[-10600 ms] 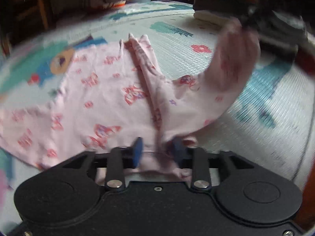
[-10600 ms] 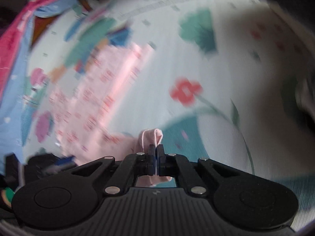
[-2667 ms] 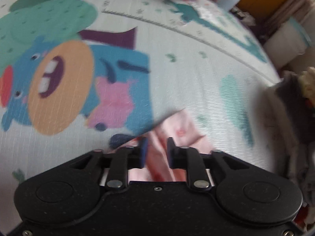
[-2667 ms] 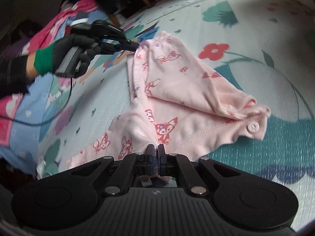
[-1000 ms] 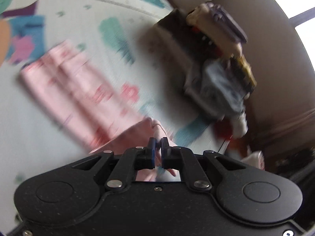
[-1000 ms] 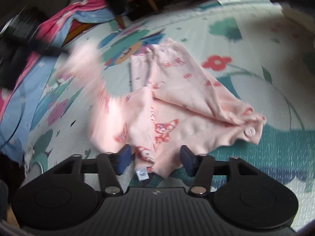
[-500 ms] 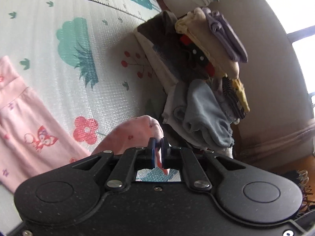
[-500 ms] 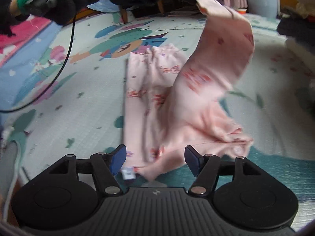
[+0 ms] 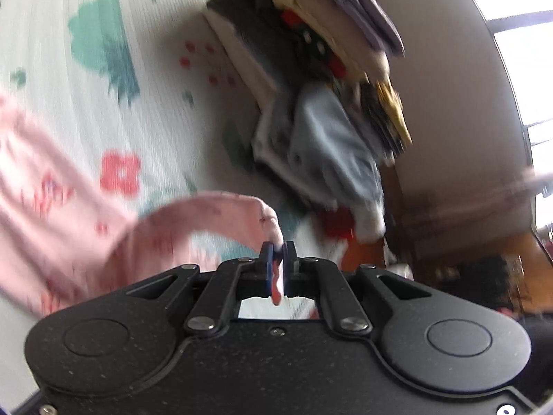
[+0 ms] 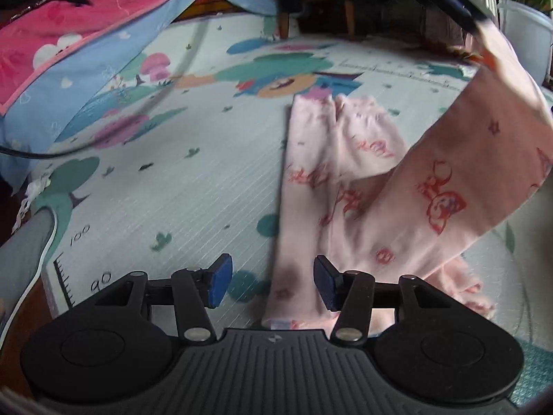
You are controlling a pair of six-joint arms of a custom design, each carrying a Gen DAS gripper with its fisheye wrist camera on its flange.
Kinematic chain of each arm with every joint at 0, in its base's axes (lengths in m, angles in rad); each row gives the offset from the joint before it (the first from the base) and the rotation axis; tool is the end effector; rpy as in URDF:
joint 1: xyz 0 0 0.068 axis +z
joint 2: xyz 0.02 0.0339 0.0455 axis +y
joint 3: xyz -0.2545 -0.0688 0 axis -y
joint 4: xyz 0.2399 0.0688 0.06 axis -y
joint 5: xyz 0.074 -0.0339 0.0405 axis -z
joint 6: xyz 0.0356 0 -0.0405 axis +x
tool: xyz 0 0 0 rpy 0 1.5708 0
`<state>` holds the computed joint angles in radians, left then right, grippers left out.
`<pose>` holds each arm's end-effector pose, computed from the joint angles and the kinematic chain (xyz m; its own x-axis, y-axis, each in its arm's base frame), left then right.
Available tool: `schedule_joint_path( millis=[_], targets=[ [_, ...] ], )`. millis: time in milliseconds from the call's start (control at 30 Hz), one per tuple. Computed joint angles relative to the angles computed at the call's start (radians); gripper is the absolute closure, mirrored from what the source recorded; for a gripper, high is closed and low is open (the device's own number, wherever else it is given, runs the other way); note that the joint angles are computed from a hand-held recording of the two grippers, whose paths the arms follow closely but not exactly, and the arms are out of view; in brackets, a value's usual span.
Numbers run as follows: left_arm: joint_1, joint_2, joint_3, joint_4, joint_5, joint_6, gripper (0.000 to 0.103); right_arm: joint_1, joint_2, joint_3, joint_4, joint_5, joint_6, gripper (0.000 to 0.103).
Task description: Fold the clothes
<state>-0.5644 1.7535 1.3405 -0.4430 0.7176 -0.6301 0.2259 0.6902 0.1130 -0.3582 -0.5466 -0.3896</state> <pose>0.3053 -0.2210 0.2463 -0.9676 0.0872 -0.2370 0.2439 0.5661 -0.7875 0.1123 0.0448 0.1109 -0.5387 -0.4568 -0.7079 -0.7531 0.6378 0.1616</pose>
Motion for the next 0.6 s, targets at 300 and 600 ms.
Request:
schedule_joint_path(
  millis=[300,600],
  targets=[
    [0.153,-0.115,-0.084,-0.387,-0.092,0.470,0.100,-0.049,-0.098,-0.026,-0.082,0.043,-0.034,0.047],
    [0.328,0.022,0.004,-0.509,-0.203,0.724,0.100,0.258,-0.137,-0.033,-0.044,0.214,0.000,0.047]
  ],
)
